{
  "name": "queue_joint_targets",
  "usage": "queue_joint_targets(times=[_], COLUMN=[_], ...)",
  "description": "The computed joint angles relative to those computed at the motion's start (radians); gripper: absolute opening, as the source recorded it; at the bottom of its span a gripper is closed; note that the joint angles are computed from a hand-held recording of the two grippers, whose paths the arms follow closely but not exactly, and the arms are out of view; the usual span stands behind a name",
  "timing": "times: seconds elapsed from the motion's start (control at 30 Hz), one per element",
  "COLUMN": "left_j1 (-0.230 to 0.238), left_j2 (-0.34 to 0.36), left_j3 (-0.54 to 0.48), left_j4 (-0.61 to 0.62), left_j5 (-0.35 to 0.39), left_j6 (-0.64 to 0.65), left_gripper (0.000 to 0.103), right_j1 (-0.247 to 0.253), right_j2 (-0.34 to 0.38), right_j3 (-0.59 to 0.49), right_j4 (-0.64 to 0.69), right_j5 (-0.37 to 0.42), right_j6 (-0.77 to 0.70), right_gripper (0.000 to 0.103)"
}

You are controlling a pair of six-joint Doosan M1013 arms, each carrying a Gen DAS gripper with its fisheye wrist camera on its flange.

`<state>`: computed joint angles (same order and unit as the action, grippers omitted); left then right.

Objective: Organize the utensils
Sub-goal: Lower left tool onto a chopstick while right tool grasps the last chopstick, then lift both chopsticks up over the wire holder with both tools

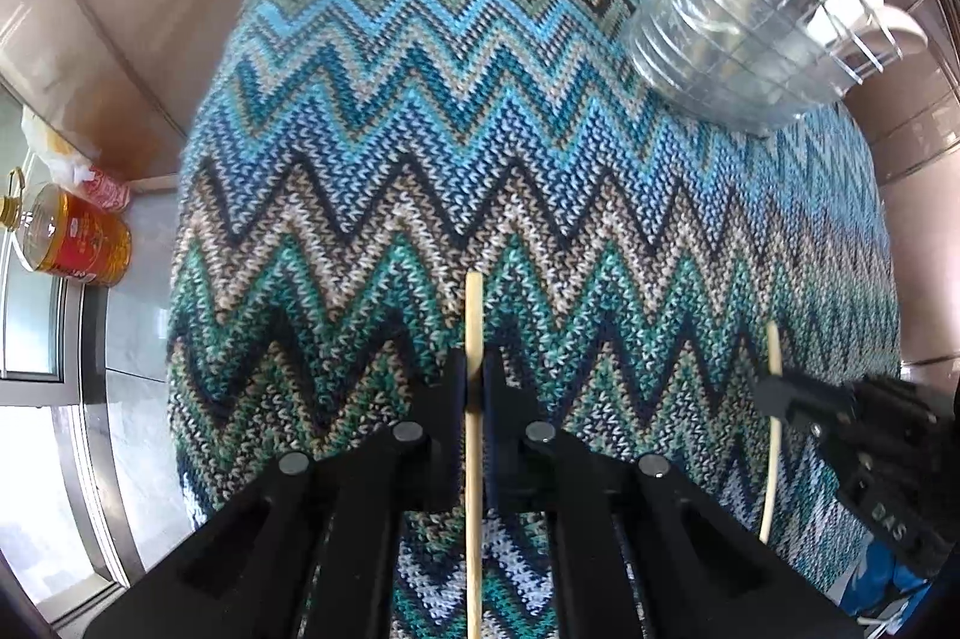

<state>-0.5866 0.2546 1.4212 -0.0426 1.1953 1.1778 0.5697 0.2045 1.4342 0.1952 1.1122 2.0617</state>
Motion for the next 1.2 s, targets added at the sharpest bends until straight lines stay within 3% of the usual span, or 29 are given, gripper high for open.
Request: queue_joint_targets(times=[0.3,0.47,0.6,0.8,0.93,1.0,1.07,1.2], left_j1=[-0.029,-0.05,-0.055,-0.064,-0.069,-0.076,-0.091,-0.097], left_j2=[-0.08,-0.138,-0.164,-0.169,-0.149,-0.134,-0.115,-0.071], left_j3=[0.028,0.028,-0.001,-0.061,-0.096,-0.109,-0.115,-0.13], left_j4=[0.05,0.099,0.109,0.105,0.133,0.209,0.399,0.681], left_j5=[-0.027,-0.09,-0.172,-0.361,-0.538,-0.609,-0.69,-0.764], left_j6=[-0.061,-0.09,-0.097,-0.095,-0.133,-0.204,-0.374,-0.659], left_gripper=[0.004,0.004,0.004,0.004,0.004,0.004,0.004,0.004], right_j1=[0.006,0.019,0.026,0.024,0.022,0.016,0.009,-0.007], right_j2=[-0.117,-0.179,-0.204,-0.204,-0.166,-0.152,-0.136,-0.096], right_j3=[0.079,0.094,0.071,0.021,-0.021,-0.027,-0.035,-0.048], right_j4=[0.0,-0.074,-0.184,-0.422,-0.675,-0.776,-0.898,-1.115], right_j5=[-0.137,-0.246,-0.336,-0.507,-0.626,-0.685,-0.728,-0.778], right_j6=[0.003,0.015,0.046,0.155,0.303,0.371,0.455,0.623], right_gripper=[0.005,0.005,0.005,0.005,0.006,0.006,0.006,0.006])
